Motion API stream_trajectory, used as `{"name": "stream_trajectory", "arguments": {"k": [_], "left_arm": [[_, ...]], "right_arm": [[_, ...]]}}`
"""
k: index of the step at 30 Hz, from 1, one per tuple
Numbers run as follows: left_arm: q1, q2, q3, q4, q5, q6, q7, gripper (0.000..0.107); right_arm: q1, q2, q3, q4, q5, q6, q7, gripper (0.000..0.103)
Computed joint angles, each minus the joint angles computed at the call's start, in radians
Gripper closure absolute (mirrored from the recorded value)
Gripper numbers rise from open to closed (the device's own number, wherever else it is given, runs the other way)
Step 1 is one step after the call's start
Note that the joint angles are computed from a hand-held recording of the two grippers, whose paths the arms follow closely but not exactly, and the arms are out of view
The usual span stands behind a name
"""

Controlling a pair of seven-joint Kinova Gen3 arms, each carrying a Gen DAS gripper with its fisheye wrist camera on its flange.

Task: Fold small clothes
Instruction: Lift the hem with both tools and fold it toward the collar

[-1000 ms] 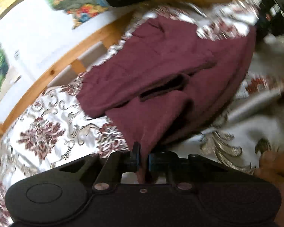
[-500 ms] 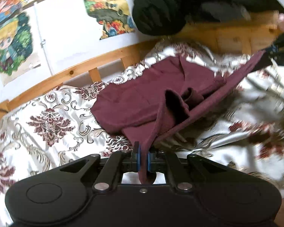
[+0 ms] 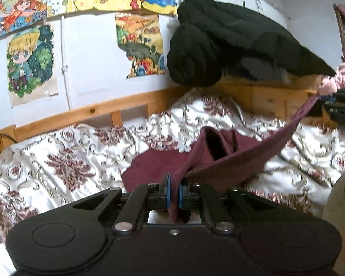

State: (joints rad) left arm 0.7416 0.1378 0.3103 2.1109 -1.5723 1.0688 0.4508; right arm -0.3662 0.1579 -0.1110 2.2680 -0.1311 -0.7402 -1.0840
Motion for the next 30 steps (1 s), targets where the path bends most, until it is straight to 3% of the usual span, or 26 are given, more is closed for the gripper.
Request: {"name": "stream_trajectory", "arguments": {"k": [5,8,10,12,17,23,30], "left_arm": [[-0.078,-0.023,-0.058,-0.094,0.019,-0.131,-0.114,0.101],[-0.170,0.000,-0.078,-0.207,0.112,-0.217,-0.235,0.101],[-0.258,0.034,-0.044,-0.282,0.168,-0.239,-0.317,0.101],[-0.350,0.089,0.013,-0.357,0.184,-0.228,-0.398,0.101],[-0.562,0.241,0.136,-0.560,0.281,-0.228,-0.601,0.101],[-0.552,0.385,-0.022,-0.745,0.523,-0.299,-0.818,0.101],[-0.496,0.482,-0.227,-0.827,0.806,-0.386,-1.074,0.100]], "right_arm": [[0.029,0.057,0.009,-0.154,0.047,0.124,-0.065,0.097],[0.120,0.118,-0.077,-0.269,0.079,0.195,-0.084,0.097],[0.141,0.170,-0.109,-0.361,0.066,0.253,-0.033,0.097],[0.093,0.230,-0.067,-0.454,0.052,0.285,-0.018,0.097],[-0.078,0.397,0.131,-0.686,0.044,0.355,-0.117,0.097],[-0.090,0.563,0.154,-0.941,-0.005,0.548,-0.103,0.096],[-0.098,0.704,0.189,-1.130,0.040,0.688,-0.190,0.096]]}}
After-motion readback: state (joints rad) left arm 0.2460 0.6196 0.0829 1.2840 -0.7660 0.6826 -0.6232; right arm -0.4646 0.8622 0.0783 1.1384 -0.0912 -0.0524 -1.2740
